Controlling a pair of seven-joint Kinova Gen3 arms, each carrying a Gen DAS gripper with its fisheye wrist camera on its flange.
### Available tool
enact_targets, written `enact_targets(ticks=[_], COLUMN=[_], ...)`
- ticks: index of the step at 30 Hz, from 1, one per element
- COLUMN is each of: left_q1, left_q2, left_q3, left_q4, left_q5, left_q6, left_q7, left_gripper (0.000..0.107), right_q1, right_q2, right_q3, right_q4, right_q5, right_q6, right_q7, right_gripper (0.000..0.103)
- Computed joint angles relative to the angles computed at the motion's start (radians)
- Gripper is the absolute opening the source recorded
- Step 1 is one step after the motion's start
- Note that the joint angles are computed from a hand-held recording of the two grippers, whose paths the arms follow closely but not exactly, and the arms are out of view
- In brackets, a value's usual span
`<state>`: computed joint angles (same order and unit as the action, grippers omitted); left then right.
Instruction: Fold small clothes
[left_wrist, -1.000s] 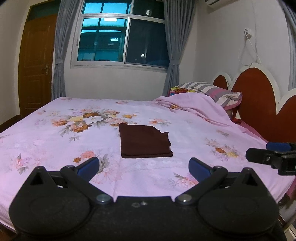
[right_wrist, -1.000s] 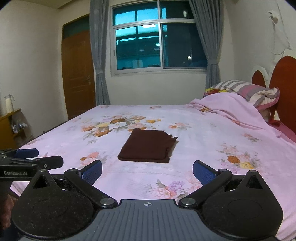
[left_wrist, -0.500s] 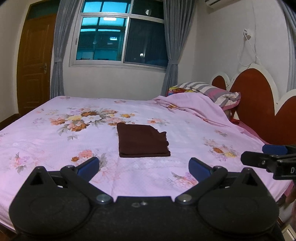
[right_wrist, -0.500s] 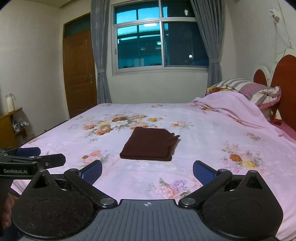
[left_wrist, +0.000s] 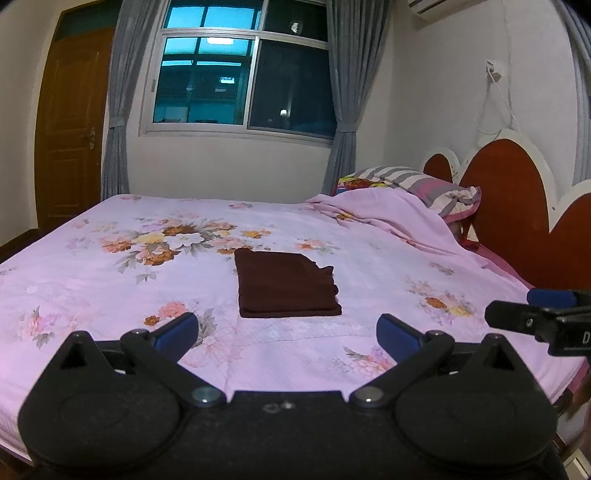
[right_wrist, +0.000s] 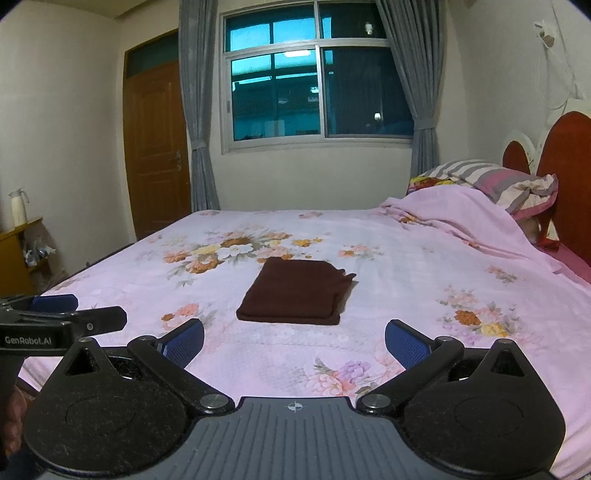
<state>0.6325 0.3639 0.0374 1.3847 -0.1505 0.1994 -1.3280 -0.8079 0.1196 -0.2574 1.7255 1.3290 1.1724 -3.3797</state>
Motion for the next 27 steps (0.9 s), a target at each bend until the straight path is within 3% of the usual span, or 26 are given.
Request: enact_targets(ticks=[12, 27], left_q1=[-0.059, -0.071], left_q2=[0.004, -0.001], left_q3=[0.062, 0.073], left_q4=[0.003, 0.009], left_q5=[0.046, 0.080], left_q6=[-0.009, -0.019], left_q7=[-0.067, -0.111], left_gripper=[0.103, 0.103], right_q1=[-0.003, -0.008], right_q2=[0.003, 0.010], right_q3=[0.001, 0.003], right_q4=[-0.004, -0.015], right_q5=[0.004, 0.002], right_q6=[0.012, 0.027], right_q7=[-0.003, 0.007], right_gripper=[0.103, 0.103])
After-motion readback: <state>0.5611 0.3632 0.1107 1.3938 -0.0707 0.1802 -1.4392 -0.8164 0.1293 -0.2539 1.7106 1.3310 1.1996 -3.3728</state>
